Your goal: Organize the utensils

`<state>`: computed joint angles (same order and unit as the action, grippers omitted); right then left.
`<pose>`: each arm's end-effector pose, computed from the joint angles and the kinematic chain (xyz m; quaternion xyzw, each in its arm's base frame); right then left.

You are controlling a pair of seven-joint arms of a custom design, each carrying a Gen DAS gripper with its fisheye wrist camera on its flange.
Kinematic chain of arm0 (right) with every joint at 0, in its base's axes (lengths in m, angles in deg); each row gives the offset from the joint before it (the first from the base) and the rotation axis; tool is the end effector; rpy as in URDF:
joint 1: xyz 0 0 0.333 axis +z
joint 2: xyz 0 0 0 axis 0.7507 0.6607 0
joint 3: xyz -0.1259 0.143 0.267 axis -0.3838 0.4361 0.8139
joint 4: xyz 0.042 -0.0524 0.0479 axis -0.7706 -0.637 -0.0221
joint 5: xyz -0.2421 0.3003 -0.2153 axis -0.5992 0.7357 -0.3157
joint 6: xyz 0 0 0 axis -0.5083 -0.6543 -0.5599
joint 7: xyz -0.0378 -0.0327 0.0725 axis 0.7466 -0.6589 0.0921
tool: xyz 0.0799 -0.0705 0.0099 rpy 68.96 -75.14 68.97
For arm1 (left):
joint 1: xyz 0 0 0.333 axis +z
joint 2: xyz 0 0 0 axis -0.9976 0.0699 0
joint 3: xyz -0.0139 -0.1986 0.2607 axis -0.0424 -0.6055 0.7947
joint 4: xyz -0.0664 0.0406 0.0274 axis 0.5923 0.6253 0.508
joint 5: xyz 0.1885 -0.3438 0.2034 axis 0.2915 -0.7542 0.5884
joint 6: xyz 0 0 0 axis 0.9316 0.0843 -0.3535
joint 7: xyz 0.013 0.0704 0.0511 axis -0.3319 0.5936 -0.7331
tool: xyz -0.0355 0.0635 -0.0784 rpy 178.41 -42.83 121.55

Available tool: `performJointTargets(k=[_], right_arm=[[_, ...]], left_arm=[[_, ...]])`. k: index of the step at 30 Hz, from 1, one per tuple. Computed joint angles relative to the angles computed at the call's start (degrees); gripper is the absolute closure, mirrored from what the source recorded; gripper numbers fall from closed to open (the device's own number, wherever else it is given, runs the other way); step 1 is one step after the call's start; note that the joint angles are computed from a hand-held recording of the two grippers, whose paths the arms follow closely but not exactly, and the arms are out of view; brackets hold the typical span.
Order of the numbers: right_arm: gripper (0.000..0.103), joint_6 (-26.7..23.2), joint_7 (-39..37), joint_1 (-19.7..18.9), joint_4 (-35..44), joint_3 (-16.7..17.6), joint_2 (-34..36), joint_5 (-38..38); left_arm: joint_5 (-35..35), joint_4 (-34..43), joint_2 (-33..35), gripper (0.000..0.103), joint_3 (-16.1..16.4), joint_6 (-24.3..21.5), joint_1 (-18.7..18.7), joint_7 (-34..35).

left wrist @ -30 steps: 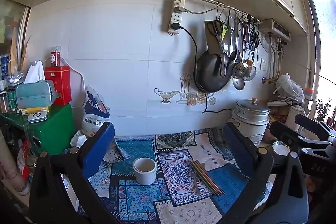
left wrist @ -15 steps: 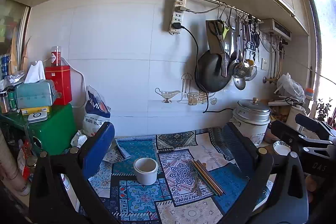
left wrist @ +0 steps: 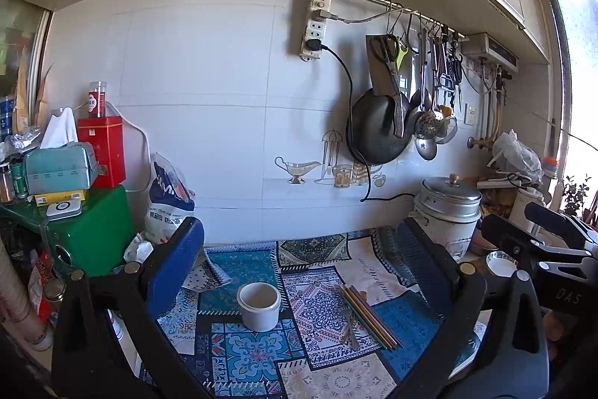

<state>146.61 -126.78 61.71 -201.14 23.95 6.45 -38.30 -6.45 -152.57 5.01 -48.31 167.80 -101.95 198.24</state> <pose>0.4040 0.2916 0.6277 -0.4391 0.6393 -0.5146 0.3657 0.4743 -0.0113 0.6822 -0.3917 0.6685 -0.5690 0.2755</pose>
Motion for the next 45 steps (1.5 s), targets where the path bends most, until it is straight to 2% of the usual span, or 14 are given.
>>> performJointTargets(k=[7, 17, 24, 30, 33, 35, 39, 45], right_arm=[[0.0, 0.8, -0.1, -0.2, 0.7, -0.7, 1.2, -0.3], [0.0, 4.0, -2.0, -1.2, 0.6, -3.4, 2.6, 1.1], [0.0, 4.9, -6.5, -2.5, 0.4, -5.9, 4.3, 5.3], [0.0, 5.1, -12.6, -4.0, 0.6, -8.9, 7.0, 11.3], [0.0, 5.4, -16.4, -4.7, 0.6, -10.7, 8.4, 15.0], [0.0, 5.6, -18.9, -5.2, 0.6, -11.8, 9.5, 17.4], [0.0, 5.8, -25.1, -6.0, 1.0, -14.2, 12.7, 22.9], [0.002, 8.3, -35.7, -6.6, 2.5, -18.0, 18.9, 33.4]], left_arm=[[0.1, 0.6, 0.9, 0.0, -0.4, 0.4, 0.0, -0.4], [0.4, 2.9, 4.7, 0.0, -2.3, 2.4, 0.2, -1.8], [3.9, 6.5, 10.3, 0.0, -5.0, 3.2, 1.1, -6.3], [9.4, 10.7, 17.2, 0.0, -8.6, 4.3, 2.4, -12.2], [12.8, 12.5, 20.8, 0.0, -10.7, 5.8, 3.0, -14.7], [17.6, 13.4, 23.3, 0.0, -12.6, 7.4, 3.9, -19.0], [28.0, 15.6, 28.4, 0.0, -15.5, 7.8, 5.4, -29.1], [46.2, 21.4, 36.9, 0.0, -17.9, 2.5, 7.6, -47.0]])
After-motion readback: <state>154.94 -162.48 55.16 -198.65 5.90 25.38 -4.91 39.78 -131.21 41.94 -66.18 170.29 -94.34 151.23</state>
